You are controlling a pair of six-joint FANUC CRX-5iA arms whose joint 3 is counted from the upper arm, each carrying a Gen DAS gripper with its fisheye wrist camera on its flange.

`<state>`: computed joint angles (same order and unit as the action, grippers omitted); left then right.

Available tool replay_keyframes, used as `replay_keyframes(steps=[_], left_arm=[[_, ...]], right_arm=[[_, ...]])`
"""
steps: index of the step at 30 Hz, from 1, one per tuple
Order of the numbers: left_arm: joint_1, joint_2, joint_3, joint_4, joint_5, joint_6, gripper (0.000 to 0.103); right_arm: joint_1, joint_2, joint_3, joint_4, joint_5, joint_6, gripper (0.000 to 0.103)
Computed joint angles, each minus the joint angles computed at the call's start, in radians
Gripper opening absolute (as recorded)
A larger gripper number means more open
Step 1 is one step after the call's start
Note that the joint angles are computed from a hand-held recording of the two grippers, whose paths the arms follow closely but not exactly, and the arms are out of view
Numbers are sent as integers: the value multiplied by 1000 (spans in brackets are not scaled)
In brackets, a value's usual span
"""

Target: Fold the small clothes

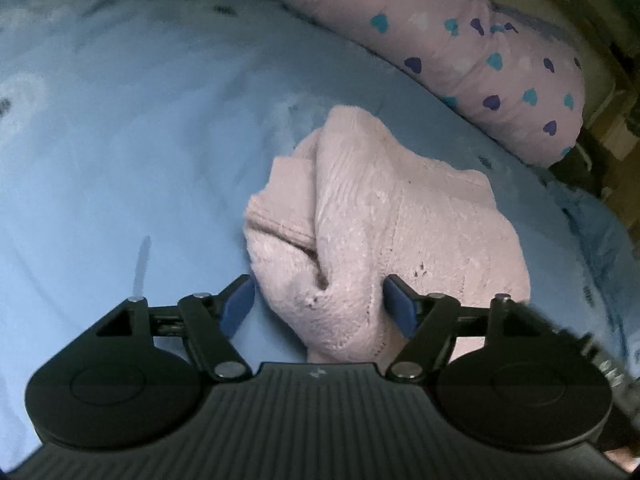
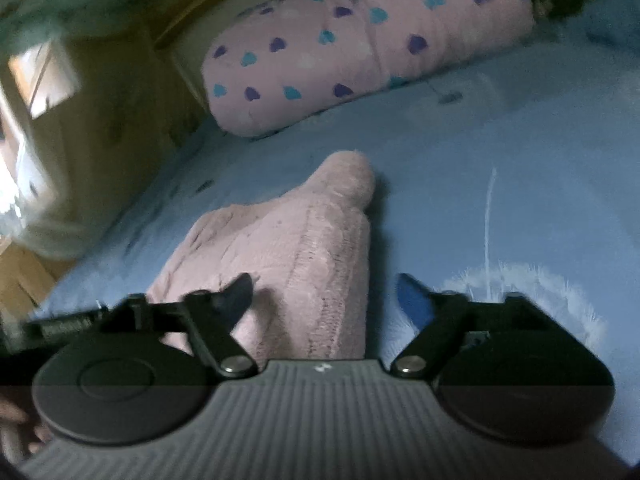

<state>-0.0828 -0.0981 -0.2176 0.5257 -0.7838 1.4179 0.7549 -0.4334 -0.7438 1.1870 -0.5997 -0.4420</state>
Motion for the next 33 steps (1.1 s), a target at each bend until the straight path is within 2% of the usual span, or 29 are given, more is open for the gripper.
replay_keyframes(steps=[3,7,8,10,11,12,15,17,22,24,29,32,33], left_arm=[[12,10,-24,69,-4,-20,76],[26,21,-78,215,-4,-86,76],[26,23,-91,249,-2,-110,73],[26,30,-118,337,-15,-178,61],[25,33,-128,371,-24,-189,56],[24,34,-134,388,-28,-200,50],[23,27,-144,420,-35,-243,43],[23,15,-153,450,-52,-279,41],[3,-44,-167,454,-108,-335,40],[-10,-69,-169,436,-138,-327,40],[-53,-138,-198,393,-210,-274,40],[-82,-194,-241,387,-230,-259,40],[-91,-212,-253,380,-235,-256,40]], right_arm=[[-27,-3,0,-118,81,66,85],[-109,-7,-34,-103,248,-6,84],[-121,-3,-33,-116,281,7,84],[-126,13,-8,-225,345,110,77],[-112,25,13,-278,335,155,75],[-102,37,27,-278,314,162,66],[-88,48,50,-278,277,181,49],[-84,33,49,-275,273,179,46],[-31,-23,73,-328,166,208,45],[7,-65,76,-349,106,239,45],[134,-201,73,-411,-101,317,45],[252,-302,45,-385,-262,285,45],[318,-332,39,-362,-337,255,45]])
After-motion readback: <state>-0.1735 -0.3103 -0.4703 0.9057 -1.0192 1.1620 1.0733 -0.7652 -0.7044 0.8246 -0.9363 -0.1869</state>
